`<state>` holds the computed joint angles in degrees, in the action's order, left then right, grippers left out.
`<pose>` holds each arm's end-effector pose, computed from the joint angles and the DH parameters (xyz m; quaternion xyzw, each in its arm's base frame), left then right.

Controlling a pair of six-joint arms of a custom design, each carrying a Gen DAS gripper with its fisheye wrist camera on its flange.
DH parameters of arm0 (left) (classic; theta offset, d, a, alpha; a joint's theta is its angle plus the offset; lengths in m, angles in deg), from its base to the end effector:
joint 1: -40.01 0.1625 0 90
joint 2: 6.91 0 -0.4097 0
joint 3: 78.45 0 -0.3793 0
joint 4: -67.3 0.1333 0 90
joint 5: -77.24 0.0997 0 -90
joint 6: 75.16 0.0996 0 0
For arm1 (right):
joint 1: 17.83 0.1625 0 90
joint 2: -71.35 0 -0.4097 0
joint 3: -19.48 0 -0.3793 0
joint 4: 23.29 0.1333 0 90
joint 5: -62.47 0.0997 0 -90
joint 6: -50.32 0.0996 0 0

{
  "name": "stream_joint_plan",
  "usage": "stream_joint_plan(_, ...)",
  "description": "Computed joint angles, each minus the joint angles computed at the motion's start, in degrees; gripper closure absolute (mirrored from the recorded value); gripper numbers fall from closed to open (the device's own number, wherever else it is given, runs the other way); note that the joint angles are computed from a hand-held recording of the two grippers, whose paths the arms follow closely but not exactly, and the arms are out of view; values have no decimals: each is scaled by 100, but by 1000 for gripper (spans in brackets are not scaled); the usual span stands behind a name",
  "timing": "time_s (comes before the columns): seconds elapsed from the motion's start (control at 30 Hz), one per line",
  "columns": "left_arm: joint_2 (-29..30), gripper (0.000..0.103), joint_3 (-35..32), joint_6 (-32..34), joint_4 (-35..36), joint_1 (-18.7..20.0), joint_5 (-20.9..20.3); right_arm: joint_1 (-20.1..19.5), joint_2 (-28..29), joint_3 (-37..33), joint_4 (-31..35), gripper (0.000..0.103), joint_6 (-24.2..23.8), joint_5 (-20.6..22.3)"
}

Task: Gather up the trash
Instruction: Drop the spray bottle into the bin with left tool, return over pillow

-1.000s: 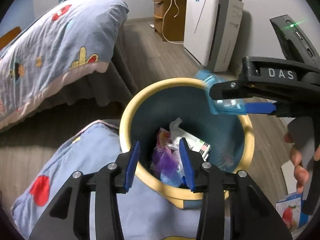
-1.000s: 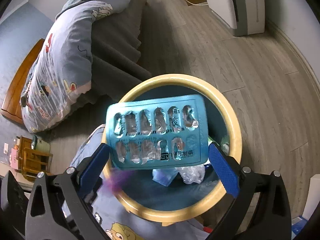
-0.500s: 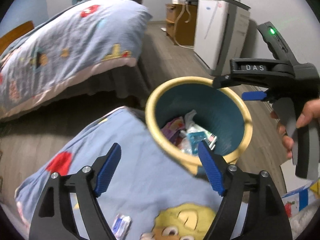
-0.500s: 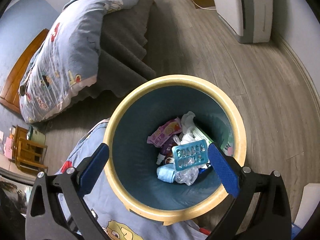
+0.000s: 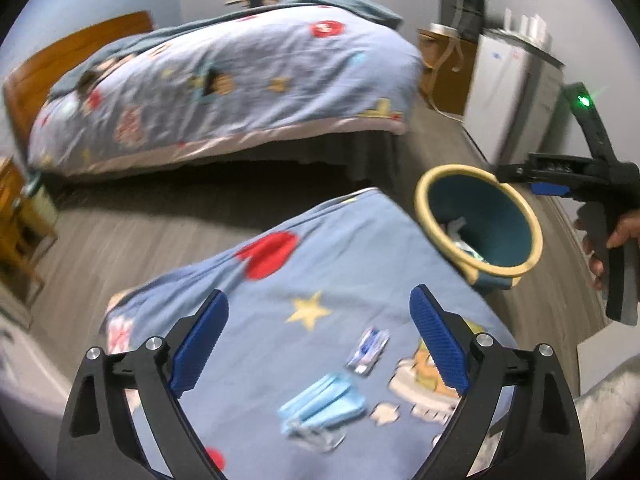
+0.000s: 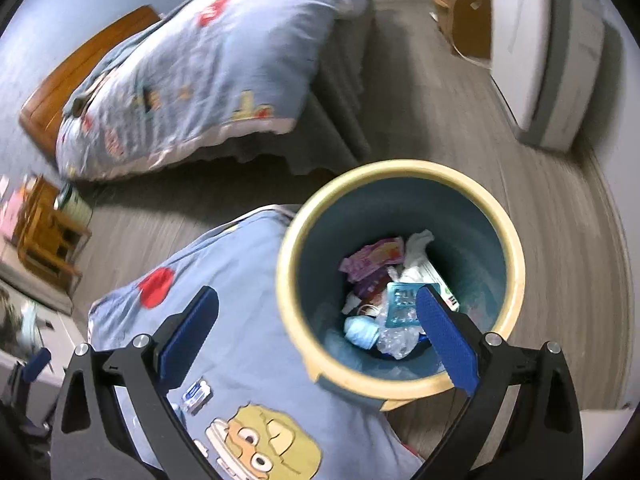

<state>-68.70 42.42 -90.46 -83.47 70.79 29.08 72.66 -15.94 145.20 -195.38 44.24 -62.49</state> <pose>-0.3191 -0.4226 0.1269 0.3444 0.8682 -0.2271 0.2758 0.0800 -0.4443 0.3458 -0.0608 -0.8904 0.3407 0.2958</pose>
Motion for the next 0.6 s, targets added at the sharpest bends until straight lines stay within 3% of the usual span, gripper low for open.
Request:
stream_joint_plan(0.3,-642,11,752,-383,304,49,266,820,501,215,-275,6,276,-528)
stream_joint_plan(0.6,-349,11,1079,-442,178,185,332,902,774,548,-447,6,1193,-522)
